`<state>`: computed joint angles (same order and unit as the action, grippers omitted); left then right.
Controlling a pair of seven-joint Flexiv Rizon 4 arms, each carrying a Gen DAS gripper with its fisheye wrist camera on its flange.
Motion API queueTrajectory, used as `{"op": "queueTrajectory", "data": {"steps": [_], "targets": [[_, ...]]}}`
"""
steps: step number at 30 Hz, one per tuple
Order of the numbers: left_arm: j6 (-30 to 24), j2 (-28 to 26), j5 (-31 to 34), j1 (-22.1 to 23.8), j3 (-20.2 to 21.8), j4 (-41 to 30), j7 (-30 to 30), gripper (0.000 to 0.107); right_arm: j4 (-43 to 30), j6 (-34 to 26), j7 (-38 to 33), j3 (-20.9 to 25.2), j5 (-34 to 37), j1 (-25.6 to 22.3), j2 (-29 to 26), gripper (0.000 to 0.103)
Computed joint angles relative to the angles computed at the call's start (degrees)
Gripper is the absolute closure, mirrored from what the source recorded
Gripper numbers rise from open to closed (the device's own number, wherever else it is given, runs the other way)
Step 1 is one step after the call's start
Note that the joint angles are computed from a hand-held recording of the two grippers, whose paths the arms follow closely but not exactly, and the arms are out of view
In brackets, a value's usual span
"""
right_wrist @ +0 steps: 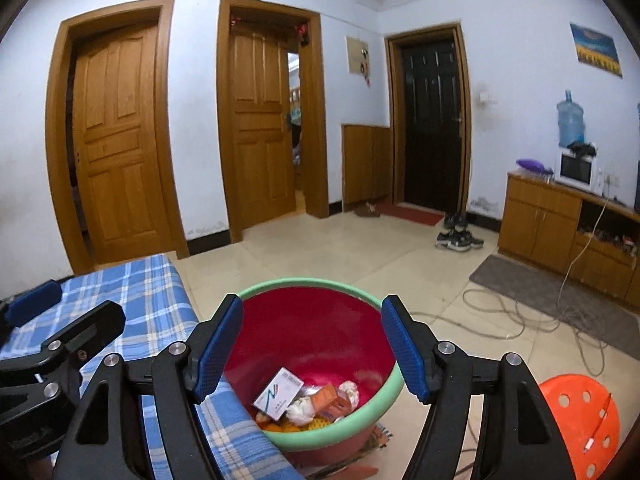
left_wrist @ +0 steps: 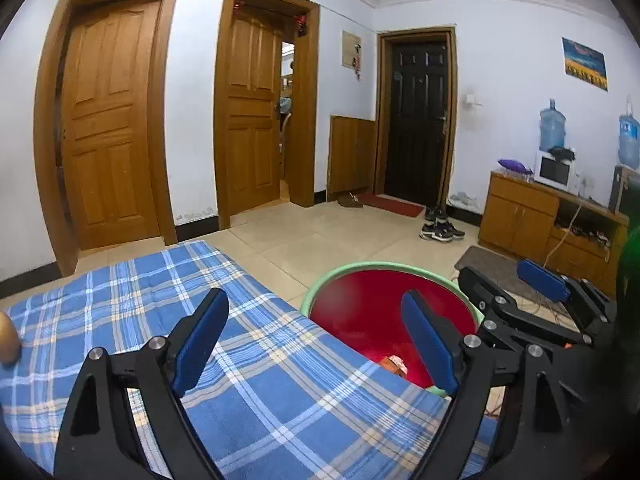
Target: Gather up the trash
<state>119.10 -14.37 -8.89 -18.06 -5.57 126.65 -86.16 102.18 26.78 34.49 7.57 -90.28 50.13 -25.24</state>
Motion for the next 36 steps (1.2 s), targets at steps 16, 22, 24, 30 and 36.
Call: {"op": "queueTrajectory", "data": {"steps": [16,22,24,30,36], "targets": [[5.31,-3.97,-12.83,-8.96,4.83,-0.5,8.45,0.01,-2.0,-7.81,0.43,-1.41,1.77,3.14,-2.26,0.025],[7.1,-4.25,-18.99,-9.98,3.66,0.25,12.36,0.006,-2.34,-9.22,1.0,-1.05,2.21,3.3,-2.61,0.025],[8.2,-4.4,-20.59,-10.61,3.57,0.42,13.54,0.006,-2.43,-9.19,0.83,-1.05,2.32,3.33,-2.67,0.025],[8.53,-4.13,-19.91,-9.01,2.0,0.92,13.47,0.006,-2.6,-9.19,1.08,-1.18,2.16,3.37,-2.83,0.024],[7.73,-3.89,-18.97,-8.4,1.76,0.84,12.87,0.006,-2.59,-9.21,1.17,-1.24,2.15,3.43,-2.83,0.024]]}}
